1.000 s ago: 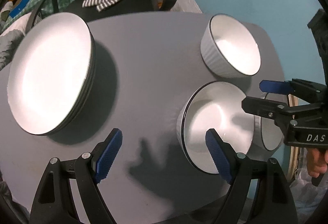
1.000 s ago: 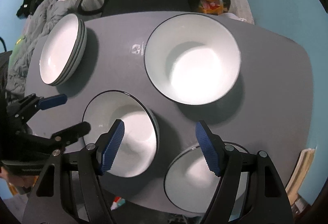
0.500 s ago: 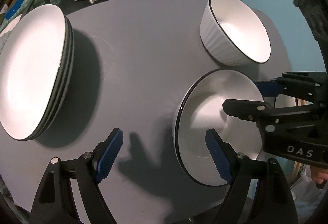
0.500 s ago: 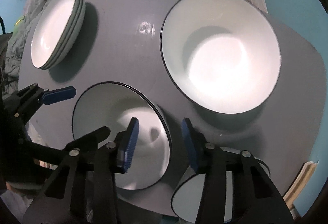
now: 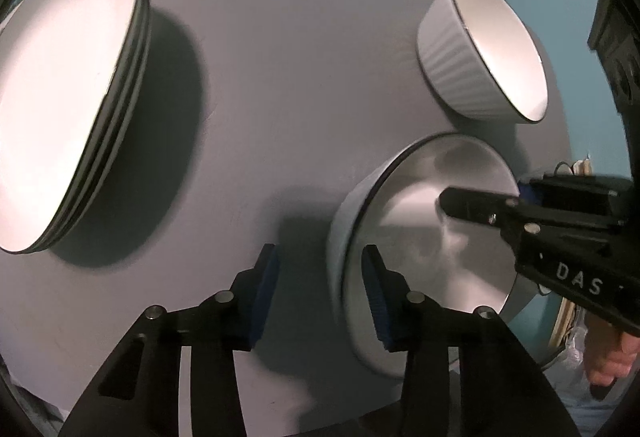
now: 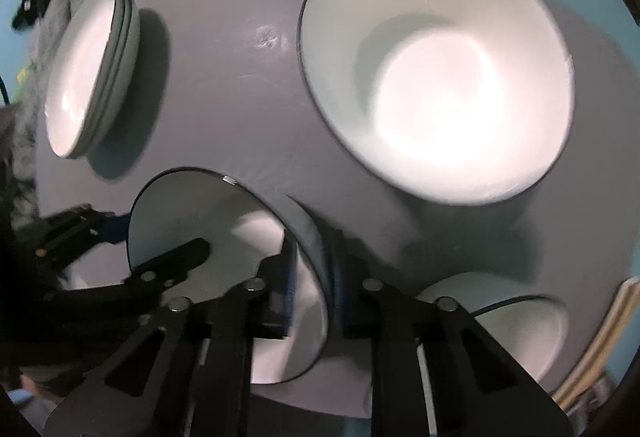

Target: Organize plates and bowls

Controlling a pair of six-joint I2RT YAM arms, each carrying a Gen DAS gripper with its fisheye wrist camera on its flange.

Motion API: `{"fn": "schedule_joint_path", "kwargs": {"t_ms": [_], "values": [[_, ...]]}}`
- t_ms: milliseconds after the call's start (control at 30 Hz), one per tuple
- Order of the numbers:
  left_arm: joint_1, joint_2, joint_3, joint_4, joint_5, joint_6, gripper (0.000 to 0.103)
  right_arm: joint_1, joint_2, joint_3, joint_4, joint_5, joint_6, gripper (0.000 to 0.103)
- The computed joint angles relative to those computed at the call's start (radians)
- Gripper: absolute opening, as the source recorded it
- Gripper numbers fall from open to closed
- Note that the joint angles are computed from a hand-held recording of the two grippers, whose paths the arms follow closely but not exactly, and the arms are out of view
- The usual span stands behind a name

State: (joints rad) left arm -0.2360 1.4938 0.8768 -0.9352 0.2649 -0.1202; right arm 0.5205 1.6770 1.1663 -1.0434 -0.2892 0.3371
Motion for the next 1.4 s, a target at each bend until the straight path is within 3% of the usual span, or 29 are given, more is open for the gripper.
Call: {"fn": "schedule_joint_path", "kwargs": {"t_ms": [200,333,567,933,1200,1333,1400], "values": [[0.059,-0.023,0.005,-0.046,-0.003,0.064,0.040,0.027,-0.017,-0.038,0.041,-0.029,0.088,0.015],[0.082,0.027,0.040,-0.062,-0.007,0.087,0.030,0.035,-0.043,-0.065,0.044,-0.029,0.113,0.015],[0.077,0.034,0.056,-0.083,0.022,0.103,0.029,0.004,-0.123,-0.152,0.078,-0.051,0.158,0.015],[0.012,0.067,0.037,-0.035,0.011,0.096,0.029,-0.002,-0.199,-0.203,0.090,0.047,0.175,0.016],[0.029,0.074,0.019,-0.023,0.019,0.126,0.029,0.040,-0.179,-0.178,0.084,-0.042,0.288,0.016],[0.040,0.090,0.031,-0.031,0.056,0.130,0.017,0.048,-0.156,-0.168,0.091,-0.089,0.307,0.015],[0.037,0.091,0.036,-0.033,0.049,0.126,0.016,0.060,-0.146,-0.160,0.093,-0.076,0.297,0.015]]}}
